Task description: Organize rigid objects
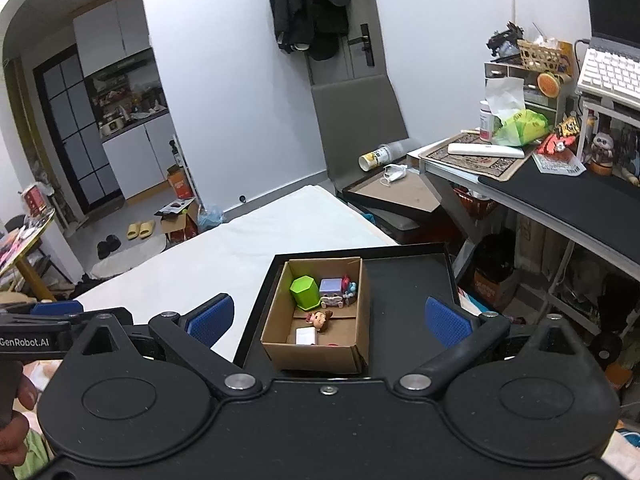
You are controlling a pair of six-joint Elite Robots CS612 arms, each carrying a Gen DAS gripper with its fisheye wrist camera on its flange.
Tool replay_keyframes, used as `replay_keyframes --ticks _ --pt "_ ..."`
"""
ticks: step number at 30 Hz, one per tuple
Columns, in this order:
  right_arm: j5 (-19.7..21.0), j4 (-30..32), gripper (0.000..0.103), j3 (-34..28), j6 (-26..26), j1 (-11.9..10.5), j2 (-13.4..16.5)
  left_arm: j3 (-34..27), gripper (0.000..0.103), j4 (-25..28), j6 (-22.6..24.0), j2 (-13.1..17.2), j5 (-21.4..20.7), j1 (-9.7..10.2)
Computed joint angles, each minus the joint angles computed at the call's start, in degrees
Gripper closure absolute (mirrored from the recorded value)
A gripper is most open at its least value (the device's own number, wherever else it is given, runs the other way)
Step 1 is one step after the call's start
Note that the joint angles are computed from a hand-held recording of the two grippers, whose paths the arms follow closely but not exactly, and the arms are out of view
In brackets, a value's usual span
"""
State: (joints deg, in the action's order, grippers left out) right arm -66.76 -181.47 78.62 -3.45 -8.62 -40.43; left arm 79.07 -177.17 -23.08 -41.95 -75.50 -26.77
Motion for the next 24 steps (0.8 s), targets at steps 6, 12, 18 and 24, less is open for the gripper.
replay_keyframes --ticks 6,12,18,24 --pt "1.09 -1.18 0.000 1.44 0.42 -0.24 -0.65 1.54 0.005 -1.35 0.12 -0.72 0.58 -0.28" --pt "1.36 -2.32 0.000 2.62 1.04 -0.46 -1.10 2.78 0.005 -2.38 0.51 -1.35 1.13 -0.69" --pt "1.57 -3.29 0.000 3.40 1.29 -0.60 -1.41 3.89 0.005 -3.47 1.25 -1.83 1.73 -1.09" --pt "1.61 -3.98 0.000 4.34 1.00 -0.74 -1.85 4.43 0.005 -3.51 0.85 -2.12 0.90 -1.21"
